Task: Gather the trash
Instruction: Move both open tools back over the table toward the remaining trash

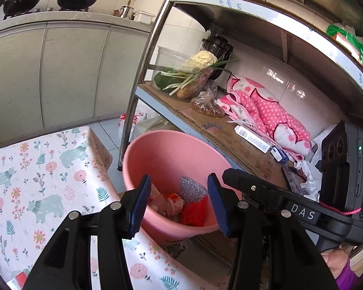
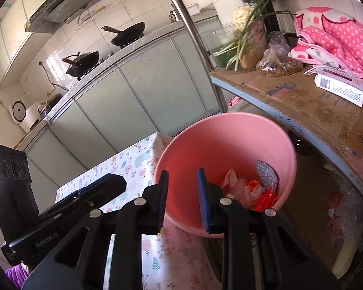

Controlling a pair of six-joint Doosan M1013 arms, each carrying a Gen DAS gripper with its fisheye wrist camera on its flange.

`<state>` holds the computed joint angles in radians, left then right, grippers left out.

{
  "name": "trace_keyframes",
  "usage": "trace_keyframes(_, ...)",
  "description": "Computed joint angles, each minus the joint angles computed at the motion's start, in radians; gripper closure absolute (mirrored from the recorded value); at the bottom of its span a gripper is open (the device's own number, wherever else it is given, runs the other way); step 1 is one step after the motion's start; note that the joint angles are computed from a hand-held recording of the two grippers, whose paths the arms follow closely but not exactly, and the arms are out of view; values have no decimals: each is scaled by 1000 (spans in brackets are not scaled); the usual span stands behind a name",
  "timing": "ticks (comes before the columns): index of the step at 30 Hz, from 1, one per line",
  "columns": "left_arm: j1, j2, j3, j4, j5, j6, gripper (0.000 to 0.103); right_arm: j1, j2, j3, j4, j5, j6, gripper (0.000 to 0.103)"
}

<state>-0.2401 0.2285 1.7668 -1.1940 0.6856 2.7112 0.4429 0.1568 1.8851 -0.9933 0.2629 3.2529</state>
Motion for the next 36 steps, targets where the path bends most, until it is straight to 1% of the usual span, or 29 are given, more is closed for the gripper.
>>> trace_keyframes(4, 28, -27, 25, 5, -6, -8, 55, 18, 6, -7, 83, -11, -88, 78)
trace_keyframes(7, 54, -39, 38, 18, 9, -29, 55, 30, 11, -12, 162, -28, -165, 78)
trace_keyframes(10, 80, -52, 59, 12, 15, -31, 55, 45, 19, -22, 250, -28, -264, 78)
trace_keyframes(12, 93, -63, 73, 24, 6, -35, 55, 55, 24, -28, 296, -25, -317, 78)
trace_keyframes(18, 124, -87, 105, 46, 11, -18, 55, 79, 38, -45, 439, -7, -472, 78)
trace_keyframes(22, 144, -102, 126, 54, 31, 6, 55, 93, 47, -58, 512, 3, -557, 78)
trace_keyframes(27, 160, -121, 154, 74, 14, 3, 55, 106, 60, -72, 603, 4, -658, 78)
trace_keyframes(31, 190, -135, 172, 71, 14, 23, 55, 109, 75, -85, 751, -1, -806, 78)
trace_keyframes(36, 234, -156, 197, 59, -16, 41, 55, 118, 98, -104, 928, 1, -997, 78)
